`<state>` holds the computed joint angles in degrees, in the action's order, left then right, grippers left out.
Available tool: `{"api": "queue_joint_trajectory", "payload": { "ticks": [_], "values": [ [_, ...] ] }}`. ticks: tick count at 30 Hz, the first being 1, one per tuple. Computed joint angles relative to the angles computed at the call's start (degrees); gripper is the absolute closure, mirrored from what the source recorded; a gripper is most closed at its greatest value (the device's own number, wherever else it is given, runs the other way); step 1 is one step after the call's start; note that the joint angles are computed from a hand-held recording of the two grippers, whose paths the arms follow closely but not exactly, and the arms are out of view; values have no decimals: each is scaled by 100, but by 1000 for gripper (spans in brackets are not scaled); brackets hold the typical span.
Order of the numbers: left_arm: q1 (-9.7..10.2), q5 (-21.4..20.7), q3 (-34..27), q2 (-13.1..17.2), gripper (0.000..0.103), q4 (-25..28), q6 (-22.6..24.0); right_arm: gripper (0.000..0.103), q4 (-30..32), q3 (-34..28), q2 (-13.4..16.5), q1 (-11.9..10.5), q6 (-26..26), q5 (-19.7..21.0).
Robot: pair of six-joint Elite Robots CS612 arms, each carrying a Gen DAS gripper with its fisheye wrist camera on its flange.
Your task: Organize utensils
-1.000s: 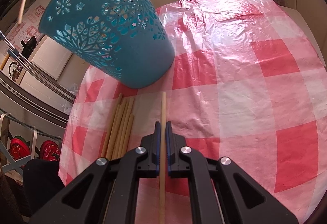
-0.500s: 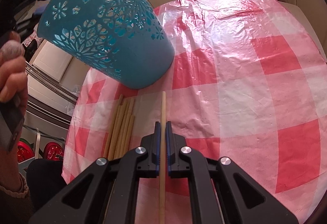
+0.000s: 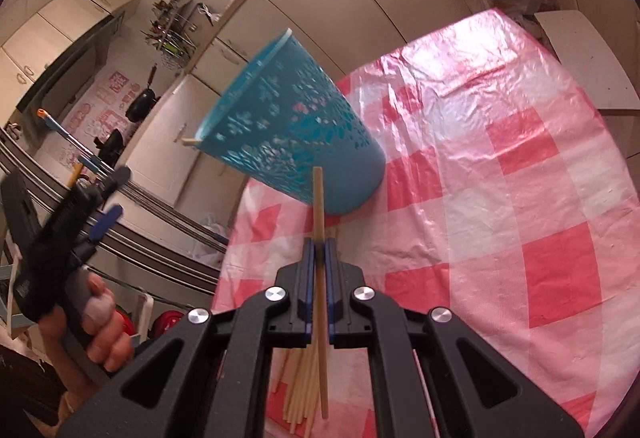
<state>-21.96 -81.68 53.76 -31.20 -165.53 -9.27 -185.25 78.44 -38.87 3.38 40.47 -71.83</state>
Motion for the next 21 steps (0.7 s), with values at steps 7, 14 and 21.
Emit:
{"api": "queue_joint_trajectory", "payload": {
  "ticks": [7,14,21],
  "values": [
    [153,-79,377,-121,16,426,-274,97,-499,-1,-185,62,-291,-260],
    [205,-152,445,-120,16,550,-378,98,-535,-64,-325,66,-595,-345],
    [223,-237,343,-56,16,707,-449,98,-570,-300,-459,67,-1146,-458]
  ]
}}
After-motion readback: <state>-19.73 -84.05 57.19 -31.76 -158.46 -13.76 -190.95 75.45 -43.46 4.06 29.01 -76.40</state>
